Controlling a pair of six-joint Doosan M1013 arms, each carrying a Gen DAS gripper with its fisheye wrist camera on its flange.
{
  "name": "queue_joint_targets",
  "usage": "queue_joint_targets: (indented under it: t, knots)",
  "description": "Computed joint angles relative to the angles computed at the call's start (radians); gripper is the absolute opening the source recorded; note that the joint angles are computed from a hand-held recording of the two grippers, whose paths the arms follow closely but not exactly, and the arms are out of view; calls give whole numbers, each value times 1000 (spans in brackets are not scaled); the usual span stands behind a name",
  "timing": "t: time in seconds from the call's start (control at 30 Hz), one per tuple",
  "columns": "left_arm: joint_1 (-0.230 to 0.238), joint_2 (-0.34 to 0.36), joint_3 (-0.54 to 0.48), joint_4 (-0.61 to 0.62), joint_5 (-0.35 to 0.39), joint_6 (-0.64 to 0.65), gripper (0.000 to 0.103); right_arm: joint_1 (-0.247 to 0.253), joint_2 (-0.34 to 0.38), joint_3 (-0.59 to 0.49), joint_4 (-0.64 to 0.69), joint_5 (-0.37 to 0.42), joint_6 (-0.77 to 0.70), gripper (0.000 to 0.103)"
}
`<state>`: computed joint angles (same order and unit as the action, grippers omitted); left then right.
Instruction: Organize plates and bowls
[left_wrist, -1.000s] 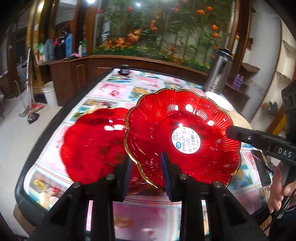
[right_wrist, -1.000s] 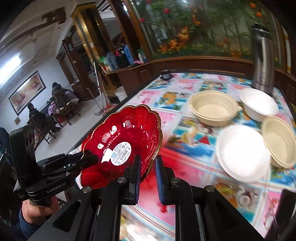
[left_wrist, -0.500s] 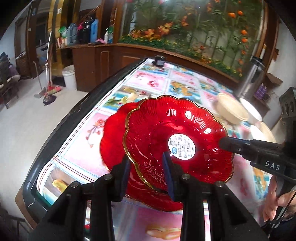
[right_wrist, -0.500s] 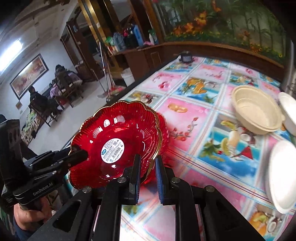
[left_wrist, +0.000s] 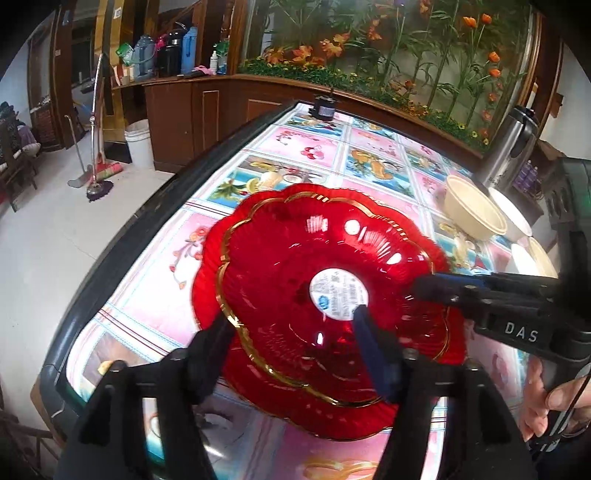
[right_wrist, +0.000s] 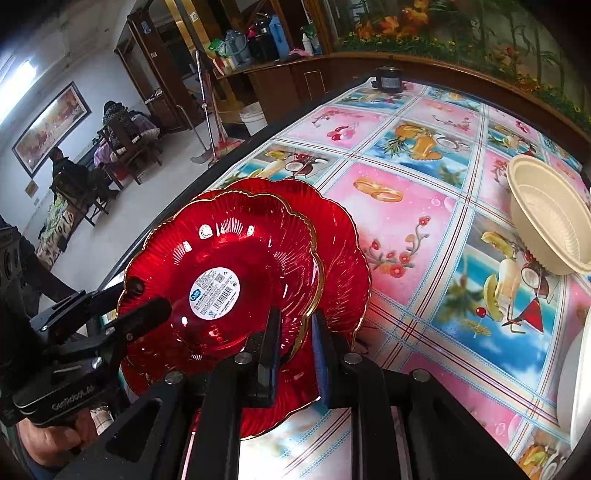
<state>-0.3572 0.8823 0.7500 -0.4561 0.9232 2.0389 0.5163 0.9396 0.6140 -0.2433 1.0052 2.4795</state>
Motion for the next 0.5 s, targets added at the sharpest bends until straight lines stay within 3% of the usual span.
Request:
queue_joint_targets:
  t: [0.13, 0.3, 0.5]
  knots:
    - [-5, -1, 1, 8, 7, 4, 78, -3, -10, 18, 28, -26, -11, 23]
    - [0, 5, -12, -25, 37, 2, 81, -5, -26, 46, 72, -76, -34, 48]
    - [0, 5, -18, -28, 55, -2, 87, -3, -64, 110, 71, -138, -1, 63]
